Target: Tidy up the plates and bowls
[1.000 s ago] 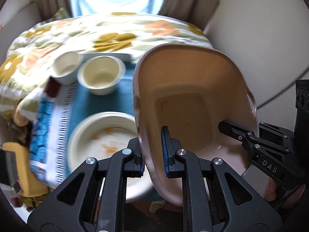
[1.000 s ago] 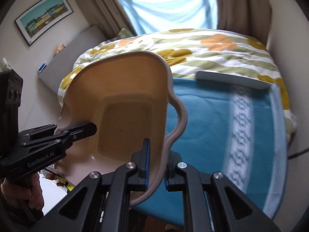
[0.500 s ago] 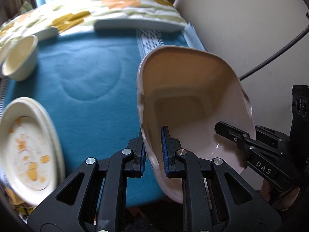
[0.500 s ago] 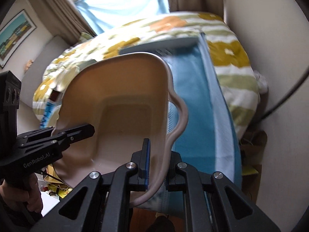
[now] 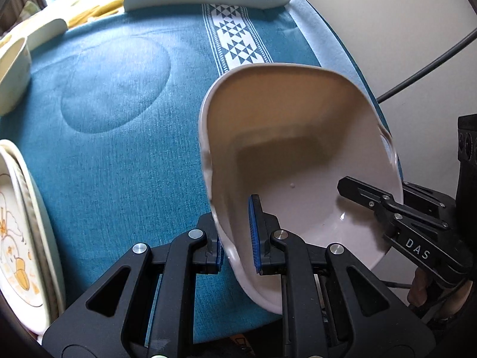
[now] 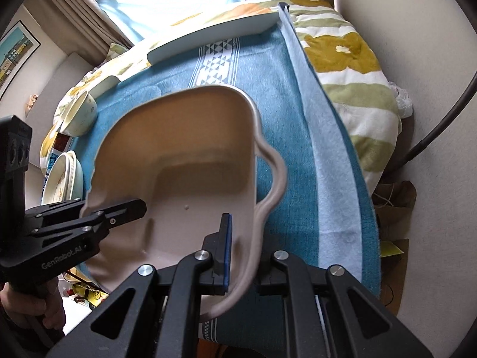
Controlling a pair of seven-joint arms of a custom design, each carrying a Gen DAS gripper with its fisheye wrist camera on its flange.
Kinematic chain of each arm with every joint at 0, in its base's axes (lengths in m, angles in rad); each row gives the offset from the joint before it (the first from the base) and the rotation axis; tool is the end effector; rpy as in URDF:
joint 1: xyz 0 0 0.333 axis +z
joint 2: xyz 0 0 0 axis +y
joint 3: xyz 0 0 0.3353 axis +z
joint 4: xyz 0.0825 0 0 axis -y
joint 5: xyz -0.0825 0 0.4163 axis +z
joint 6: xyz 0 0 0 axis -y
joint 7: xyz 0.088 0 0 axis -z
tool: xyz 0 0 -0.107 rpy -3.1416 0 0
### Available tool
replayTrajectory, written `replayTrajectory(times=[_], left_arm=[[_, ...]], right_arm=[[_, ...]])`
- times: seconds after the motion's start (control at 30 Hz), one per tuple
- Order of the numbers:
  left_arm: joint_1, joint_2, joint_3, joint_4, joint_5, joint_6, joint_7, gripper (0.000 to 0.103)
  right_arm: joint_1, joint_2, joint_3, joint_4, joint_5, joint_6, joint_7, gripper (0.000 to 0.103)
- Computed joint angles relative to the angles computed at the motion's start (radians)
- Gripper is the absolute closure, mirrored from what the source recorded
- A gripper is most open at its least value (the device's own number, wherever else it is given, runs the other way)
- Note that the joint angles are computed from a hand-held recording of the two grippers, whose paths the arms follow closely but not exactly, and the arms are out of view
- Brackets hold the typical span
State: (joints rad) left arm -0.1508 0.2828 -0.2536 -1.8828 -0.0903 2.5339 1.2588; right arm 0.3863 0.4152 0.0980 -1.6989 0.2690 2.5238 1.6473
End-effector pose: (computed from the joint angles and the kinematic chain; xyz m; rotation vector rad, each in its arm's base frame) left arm 0.6336 -0.2574 0.4045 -2.1486 2.1593 -0.6113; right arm 0.6537 0.3311 0.3997 -2.0720 1.6878 0.0132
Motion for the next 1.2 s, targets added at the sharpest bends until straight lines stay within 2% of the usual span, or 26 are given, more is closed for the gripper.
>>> replayTrajectory(times=[0.13,0.17,0.2,0.23,0.27,0.33,0.37,0.4,0.43,0.5,0.7,0.9,1.03,1.07,1.1,1.13,1.17,1.2], left_arm=[[-0.014,0.014,0.009,0.026,0.047,-0.034,-0.01,0.088],[-0.018,0.022,0.013,0.039,0.063,-0.049,-0.012,0.079],[-0.028,0.028,0.02,0.05,0.09,-0.063,-0.028,0.058],[-0.038,0.03,0.027,0.055,0.118,-0.07,-0.047,0.044],[-0.045,0.025,0.034,0.049,0.145,-0.057,-0.067,0.023],[-0.036,0.011,0.025,0.024,0.14,-0.011,-0.063,0.021],[-0.03,0.009,0.02,0.02,0.13,-0.005,-0.053,0.021],[-0.031,0.01,0.021,0.022,0.136,-0.009,-0.056,0.021],[-0.032,0.012,0.023,0.029,0.143,-0.018,-0.059,0.021],[-0.029,0.01,0.022,0.031,0.145,-0.028,-0.055,0.021],[-0.021,-0.052,0.014,-0.02,0.115,-0.014,-0.042,0.021],[-0.019,-0.21,0.025,-0.114,0.079,0.015,-0.028,0.021],[-0.021,-0.334,0.05,-0.175,0.149,0.045,-0.103,0.021],[-0.016,-0.371,0.055,-0.19,0.19,0.052,-0.14,0.021],[-0.01,-0.402,0.059,-0.204,0.224,0.056,-0.17,0.02],[-0.002,-0.429,0.061,-0.215,0.257,0.061,-0.201,0.017],[0.008,-0.462,0.065,-0.231,0.287,0.068,-0.23,0.008],[0.022,-0.493,0.068,-0.245,0.317,0.072,-0.261,0.0]], right_arm=[[-0.018,0.011,0.015,0.007,0.045,-0.004,-0.016,0.092],[-0.024,0.012,0.019,0.007,0.062,-0.005,-0.019,0.092],[-0.025,0.013,0.02,0.007,0.071,-0.006,-0.017,0.092],[-0.026,0.013,0.021,0.006,0.08,-0.007,-0.016,0.092],[-0.025,0.011,0.021,0.002,0.086,-0.001,-0.014,0.092],[-0.022,0.004,0.018,-0.011,0.093,0.02,-0.005,0.084],[-0.02,0.001,0.016,-0.018,0.095,0.034,0.002,0.069],[-0.019,-0.003,0.014,-0.025,0.097,0.048,0.01,0.049],[-0.009,-0.007,0.001,-0.032,0.079,0.06,0.036,0.045],[-0.023,-0.018,0.012,-0.047,0.105,0.08,0.03,0.042],[-0.016,-0.068,-0.004,-0.084,0.071,0.116,0.081,0.042],[-0.016,-0.139,0.011,-0.077,0.05,0.134,0.046,0.042],[-0.013,-0.148,0.034,-0.015,0.069,0.128,-0.025,0.041],[-0.013,-0.144,0.043,0.009,0.083,0.125,-0.05,0.034],[-0.01,-0.139,0.052,0.033,0.096,0.126,-0.076,0.02],[-0.009,-0.133,0.064,0.055,0.114,0.132,-0.11,0.013],[-0.009,-0.127,0.081,0.077,0.141,0.145,-0.159,0.005],[-0.005,-0.121,0.092,0.094,0.16,0.159,-0.198,0.003]])
